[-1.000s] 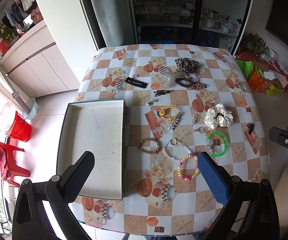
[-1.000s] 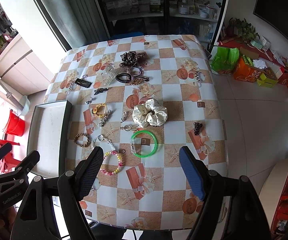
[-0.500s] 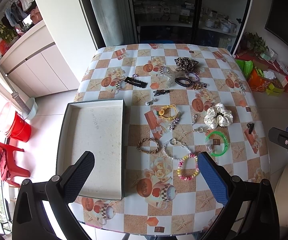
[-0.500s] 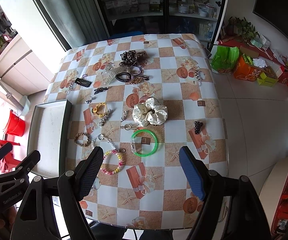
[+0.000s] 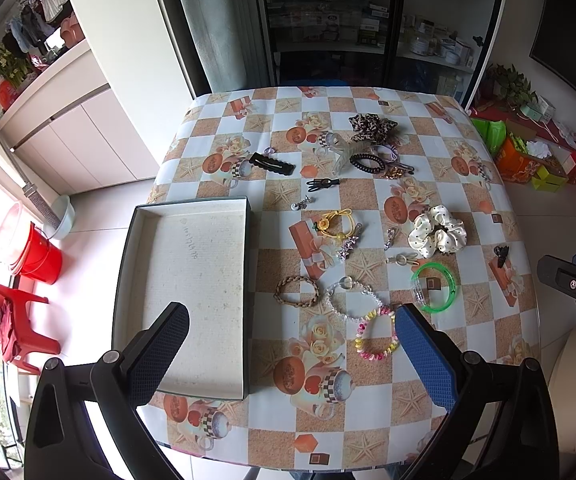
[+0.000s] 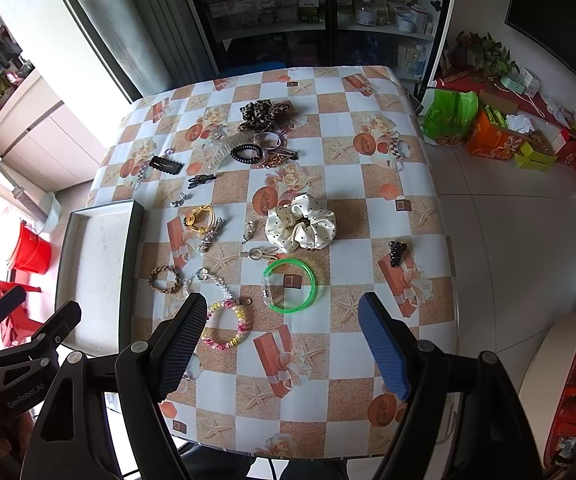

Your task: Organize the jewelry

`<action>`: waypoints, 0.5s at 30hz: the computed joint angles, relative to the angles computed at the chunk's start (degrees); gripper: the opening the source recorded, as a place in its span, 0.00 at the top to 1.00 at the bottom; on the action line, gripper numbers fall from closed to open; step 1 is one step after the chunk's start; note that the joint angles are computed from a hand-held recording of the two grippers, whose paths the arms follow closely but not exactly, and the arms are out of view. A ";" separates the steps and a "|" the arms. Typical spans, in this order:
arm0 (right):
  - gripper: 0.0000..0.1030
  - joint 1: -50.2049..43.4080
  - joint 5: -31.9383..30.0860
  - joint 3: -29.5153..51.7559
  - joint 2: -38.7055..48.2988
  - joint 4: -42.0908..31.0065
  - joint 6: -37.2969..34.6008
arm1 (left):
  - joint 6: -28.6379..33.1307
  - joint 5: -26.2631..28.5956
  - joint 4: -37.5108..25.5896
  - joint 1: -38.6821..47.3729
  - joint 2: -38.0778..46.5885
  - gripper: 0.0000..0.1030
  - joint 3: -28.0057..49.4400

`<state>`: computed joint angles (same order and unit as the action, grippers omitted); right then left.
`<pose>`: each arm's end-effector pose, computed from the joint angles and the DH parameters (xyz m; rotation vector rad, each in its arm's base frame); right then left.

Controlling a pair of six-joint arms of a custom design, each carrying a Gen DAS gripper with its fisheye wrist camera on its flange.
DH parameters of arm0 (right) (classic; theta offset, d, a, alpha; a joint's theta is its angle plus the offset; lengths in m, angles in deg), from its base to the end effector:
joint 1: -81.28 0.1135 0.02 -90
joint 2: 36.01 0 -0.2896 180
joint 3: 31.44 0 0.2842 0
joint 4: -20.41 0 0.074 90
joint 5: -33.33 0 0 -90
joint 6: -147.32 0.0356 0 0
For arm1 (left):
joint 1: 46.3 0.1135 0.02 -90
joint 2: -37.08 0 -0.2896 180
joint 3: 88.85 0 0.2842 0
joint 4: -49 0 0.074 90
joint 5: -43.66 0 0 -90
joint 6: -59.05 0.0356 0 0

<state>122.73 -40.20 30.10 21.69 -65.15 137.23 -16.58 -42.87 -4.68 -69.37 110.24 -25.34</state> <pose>0.1299 0.1013 0.2703 0.9570 2.6538 -0.0219 0.2434 -0.1060 0.2452 0.8781 2.5312 -0.1291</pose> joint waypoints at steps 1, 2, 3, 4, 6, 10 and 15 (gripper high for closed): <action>0.22 -0.01 0.00 -0.02 0.00 0.02 -0.03 | 0.02 0.02 -0.01 0.00 -0.08 0.00 -0.06; 0.22 -0.09 0.00 -0.02 0.01 0.04 -0.10 | 0.07 0.04 0.03 0.03 0.09 0.00 0.07; 0.22 -0.08 0.00 -0.05 -0.04 0.06 -0.08 | 0.08 0.06 0.01 0.03 0.03 0.00 0.02; 0.22 -0.32 -0.01 -0.05 -0.04 0.12 -0.31 | 0.04 0.02 -0.02 0.01 -0.04 0.00 -0.03; 0.22 -0.11 -0.06 -0.02 -0.06 0.02 -0.07 | 0.08 0.05 -0.03 0.04 0.07 0.00 0.07; 0.22 -0.02 -0.07 -0.01 -0.12 -0.04 -0.03 | -0.09 -0.04 -0.07 -0.03 0.01 0.00 0.04; 0.22 0.01 -0.12 0.01 -0.17 -0.07 0.03 | 0.02 -0.04 -0.12 -0.01 0.29 0.00 0.29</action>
<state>122.74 -40.32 30.11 21.52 -65.21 137.26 -16.56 -42.90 -4.80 -69.39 110.52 -25.05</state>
